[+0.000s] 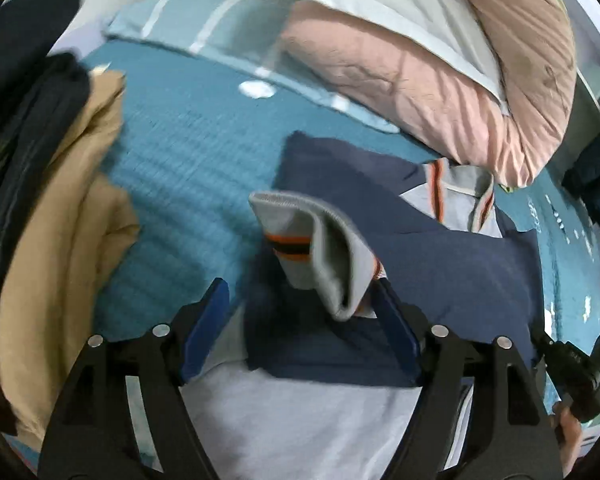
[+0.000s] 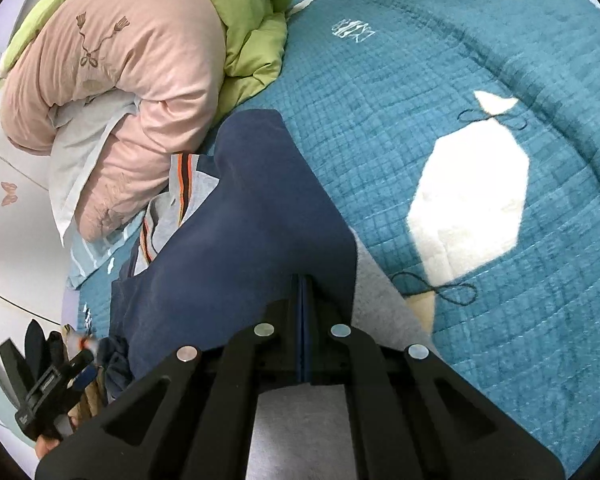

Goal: Fold large clothes

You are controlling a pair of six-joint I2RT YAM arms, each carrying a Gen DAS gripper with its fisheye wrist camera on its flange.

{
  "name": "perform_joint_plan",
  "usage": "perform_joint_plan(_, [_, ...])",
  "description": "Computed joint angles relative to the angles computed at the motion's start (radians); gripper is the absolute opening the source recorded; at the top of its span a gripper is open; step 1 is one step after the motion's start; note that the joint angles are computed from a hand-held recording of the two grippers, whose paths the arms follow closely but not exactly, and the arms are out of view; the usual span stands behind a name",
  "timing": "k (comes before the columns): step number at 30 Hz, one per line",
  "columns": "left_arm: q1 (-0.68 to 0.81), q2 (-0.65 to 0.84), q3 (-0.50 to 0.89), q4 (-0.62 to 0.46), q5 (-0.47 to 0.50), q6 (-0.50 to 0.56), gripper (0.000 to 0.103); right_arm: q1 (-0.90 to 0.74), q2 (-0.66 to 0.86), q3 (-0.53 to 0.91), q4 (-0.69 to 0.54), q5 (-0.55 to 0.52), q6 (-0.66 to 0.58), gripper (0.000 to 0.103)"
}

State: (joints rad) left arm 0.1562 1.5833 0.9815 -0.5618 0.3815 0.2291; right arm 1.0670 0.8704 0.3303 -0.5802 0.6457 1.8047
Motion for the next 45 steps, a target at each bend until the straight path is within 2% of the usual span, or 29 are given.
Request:
perform_joint_plan(3, [0.014,0.037,0.031,-0.014,0.019,0.017,0.081,0.041,0.013,0.067,-0.135,0.042,0.05,0.006])
perform_joint_plan(8, [-0.032,-0.034,0.022,0.045,-0.119,-0.019,0.081,0.045,-0.017,0.125,-0.273,0.077,0.036,0.019])
perform_joint_plan(10, [-0.026,-0.071,0.015,0.065,-0.129,-0.007,0.081,-0.002,-0.049,0.126,-0.273,0.06,-0.033,0.027])
perform_joint_plan(12, [-0.025,-0.095,0.013,0.076,-0.15,0.0,0.082,-0.062,-0.07,0.124,-0.222,0.032,-0.152,0.028])
perform_joint_plan(14, [0.006,-0.092,0.033,0.043,-0.11,0.013,0.084,-0.117,-0.043,0.143,-0.161,0.009,-0.28,0.028])
perform_joint_plan(16, [0.027,-0.075,0.051,0.022,-0.103,0.014,0.086,-0.186,0.001,0.159,-0.051,-0.049,-0.442,0.027])
perform_joint_plan(17, [0.03,-0.058,0.057,0.02,-0.095,0.024,0.086,-0.237,0.013,0.147,0.048,-0.105,-0.542,0.027])
perform_joint_plan(19, [0.01,-0.036,0.053,0.036,-0.114,0.056,0.086,-0.384,0.063,0.102,0.259,-0.306,-0.698,0.027])
perform_joint_plan(20, [-0.007,-0.016,0.057,0.04,-0.128,0.058,0.086,-0.424,0.107,0.105,0.293,-0.351,-0.722,0.027])
perform_joint_plan(21, [-0.015,0.015,0.075,0.028,-0.111,0.055,0.086,-0.473,0.173,0.118,0.307,-0.389,-0.762,0.024])
perform_joint_plan(22, [-0.023,0.032,0.082,0.026,-0.115,0.048,0.086,-0.504,0.239,0.14,0.277,-0.38,-0.782,0.017])
perform_joint_plan(24, [-0.054,0.072,0.104,0.029,-0.154,0.045,0.086,-0.585,0.254,0.103,0.294,-0.418,-0.8,0.0])
perform_joint_plan(25, [-0.069,0.09,0.115,0.036,-0.173,0.045,0.086,-0.618,0.198,0.056,0.323,-0.421,-0.795,0.0])
perform_joint_plan(26, [-0.074,0.092,0.114,0.049,-0.18,0.043,0.086,-0.621,0.182,0.06,0.287,-0.385,-0.786,0.0])
perform_joint_plan(28, [-0.08,0.099,0.123,0.056,-0.174,0.051,0.086,-0.604,0.199,0.11,0.149,-0.263,-0.758,0.0])
perform_joint_plan(29, [-0.084,0.103,0.129,0.058,-0.173,0.052,0.087,-0.635,0.173,0.098,0.13,-0.268,-0.77,0.0])
perform_joint_plan(31, [-0.087,0.114,0.146,0.056,-0.155,0.054,0.088,-0.751,0.076,0.036,0.162,-0.4,-0.828,0.0])
perform_joint_plan(32, [-0.088,0.129,0.163,0.047,-0.14,0.048,0.089,-0.764,0.044,0.032,0.153,-0.42,-0.844,0.002])
perform_joint_plan(35, [-0.106,0.195,0.227,0.03,-0.116,0.029,0.089,-0.749,0.005,0.077,0.125,-0.417,-0.874,0.017])
perform_joint_plan(37, [-0.129,0.246,0.276,0.019,-0.108,0.036,0.089,-0.765,0.042,0.115,0.148,-0.443,-0.878,0.066])
perform_joint_plan(39, [-0.149,0.32,0.36,-0.041,-0.094,0.035,0.089,-0.784,0.095,0.139,0.209,-0.487,-0.897,0.067])
perform_joint_plan(43, [-0.164,0.508,0.58,-0.177,-0.076,-0.03,0.089,-0.876,0.266,0.2,0.288,-0.648,-0.966,0.067])
perform_joint_plan(45, [-0.175,0.574,0.653,-0.212,-0.105,-0.046,0.09,-0.875,0.331,0.232,0.282,-0.642,-0.984,0.068])
